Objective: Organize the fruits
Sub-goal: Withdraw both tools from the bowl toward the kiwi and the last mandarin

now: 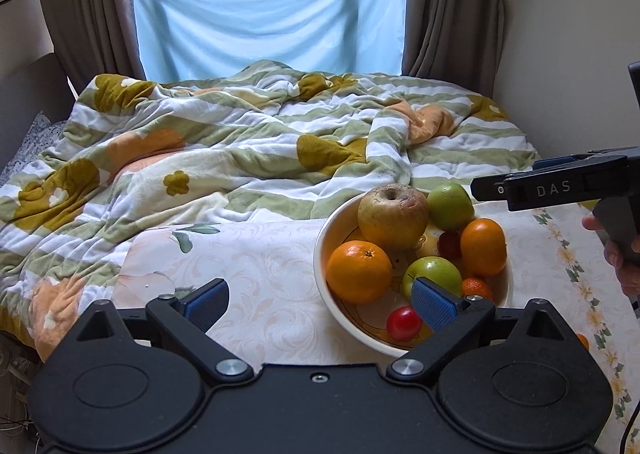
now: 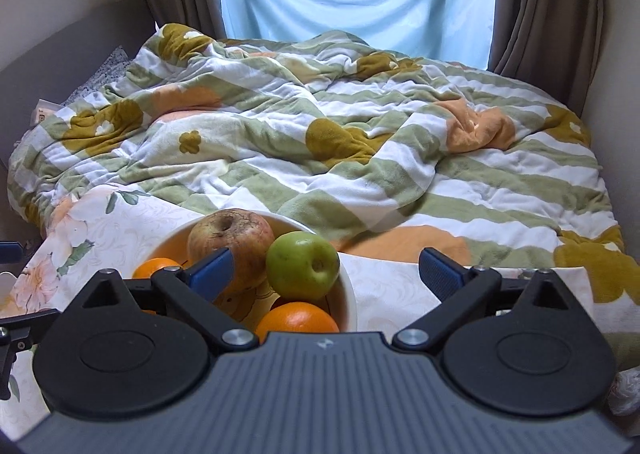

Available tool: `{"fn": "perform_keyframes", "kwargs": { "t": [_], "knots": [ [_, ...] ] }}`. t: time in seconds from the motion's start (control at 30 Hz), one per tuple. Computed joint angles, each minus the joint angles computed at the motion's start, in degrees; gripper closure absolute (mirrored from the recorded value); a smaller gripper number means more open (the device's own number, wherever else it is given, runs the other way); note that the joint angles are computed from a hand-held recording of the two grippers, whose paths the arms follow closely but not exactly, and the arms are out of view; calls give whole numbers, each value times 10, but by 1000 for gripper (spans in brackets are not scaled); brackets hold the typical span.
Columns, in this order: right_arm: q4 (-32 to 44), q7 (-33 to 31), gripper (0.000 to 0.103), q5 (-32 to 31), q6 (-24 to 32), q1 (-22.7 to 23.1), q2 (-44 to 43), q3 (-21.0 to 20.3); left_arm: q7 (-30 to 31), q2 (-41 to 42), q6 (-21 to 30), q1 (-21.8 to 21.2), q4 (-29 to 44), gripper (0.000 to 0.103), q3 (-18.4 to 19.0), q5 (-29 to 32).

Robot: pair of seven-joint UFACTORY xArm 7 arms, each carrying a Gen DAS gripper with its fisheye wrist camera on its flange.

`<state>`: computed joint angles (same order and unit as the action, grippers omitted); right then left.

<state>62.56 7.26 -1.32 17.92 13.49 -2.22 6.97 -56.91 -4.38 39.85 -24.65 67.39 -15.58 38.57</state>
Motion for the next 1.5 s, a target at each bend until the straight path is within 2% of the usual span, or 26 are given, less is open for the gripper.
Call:
{"fn": "perform_keyframes", "kwargs": {
  "t": [0.23,0.37,0.57,0.83,1.07,1.27,1.5],
  "knots": [
    [-48,51,0,-41,6,-7,-79,13,-43,-62,2,6,-41,3,-24,23],
    [-79,77,0,-62,21,-14,-140,27,-54,-94,24,12,-53,3,-50,31],
    [-133,90,0,-43,54,-6,-237,37,-73,-147,54,23,-76,0,-90,45],
    [-191,106,0,-32,109,3,-339,50,-52,-202,86,31,-114,0,-117,6],
    [-241,127,0,-36,160,-2,-398,69,-4,-226,79,30,-160,0,-95,-77],
    [-260,166,0,-44,187,-14,-393,84,11,-206,64,43,-177,0,-73,-130],
    [-272,229,0,-68,188,-29,-352,96,-13,-153,32,66,-170,0,-58,-130]
  ]
}}
